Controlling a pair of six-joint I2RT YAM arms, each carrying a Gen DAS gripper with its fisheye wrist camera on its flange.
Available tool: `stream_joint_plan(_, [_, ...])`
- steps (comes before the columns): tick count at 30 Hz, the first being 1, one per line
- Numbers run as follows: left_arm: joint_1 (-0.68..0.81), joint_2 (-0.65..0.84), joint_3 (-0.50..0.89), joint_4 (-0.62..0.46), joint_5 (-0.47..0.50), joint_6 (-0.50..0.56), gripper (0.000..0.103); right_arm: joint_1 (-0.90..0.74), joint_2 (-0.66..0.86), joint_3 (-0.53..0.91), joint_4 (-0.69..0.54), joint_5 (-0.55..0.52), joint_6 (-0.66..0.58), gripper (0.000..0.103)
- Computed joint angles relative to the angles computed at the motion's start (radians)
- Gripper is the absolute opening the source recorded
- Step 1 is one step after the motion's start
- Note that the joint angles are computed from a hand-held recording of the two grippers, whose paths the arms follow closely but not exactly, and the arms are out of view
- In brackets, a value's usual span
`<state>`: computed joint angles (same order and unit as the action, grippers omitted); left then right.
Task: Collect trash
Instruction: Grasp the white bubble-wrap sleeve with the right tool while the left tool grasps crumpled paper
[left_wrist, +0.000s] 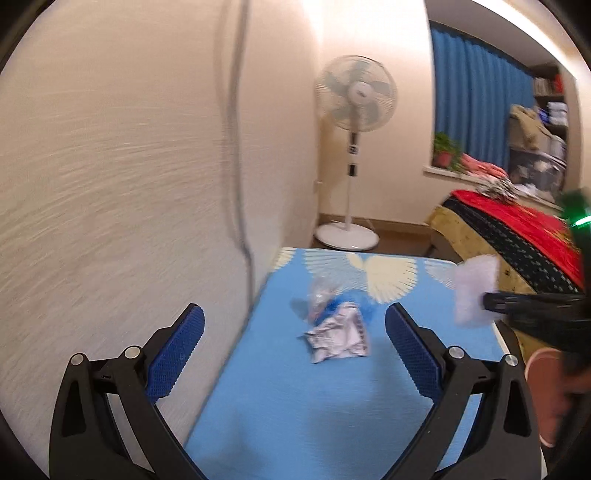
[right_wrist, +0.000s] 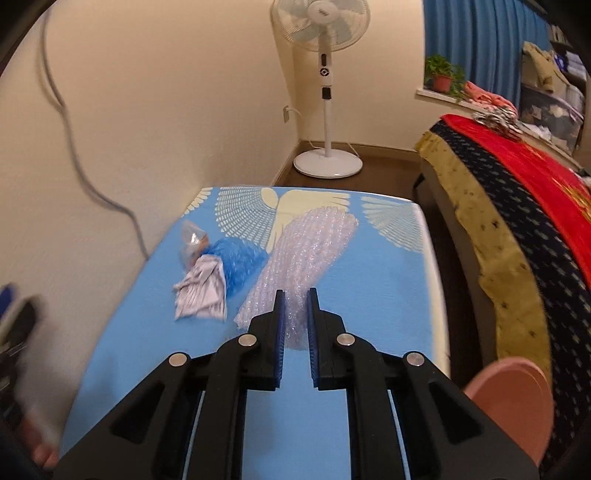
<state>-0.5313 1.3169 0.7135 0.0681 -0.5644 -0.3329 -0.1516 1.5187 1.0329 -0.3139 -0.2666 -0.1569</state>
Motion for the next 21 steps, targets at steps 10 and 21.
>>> stream_joint_plan(10, [0.112, 0.506, 0.283, 0.177, 0.256, 0.098, 0.087, -0.249, -0.133, -0.103, -0.101, -0.119, -0.099, 0.012])
stream_joint_plan(21, [0.170, 0.778, 0.472, 0.200, 0.331, 0.051, 0.064, -0.265, -0.067, -0.076, -0.083, -0.143, -0.145, 0.012])
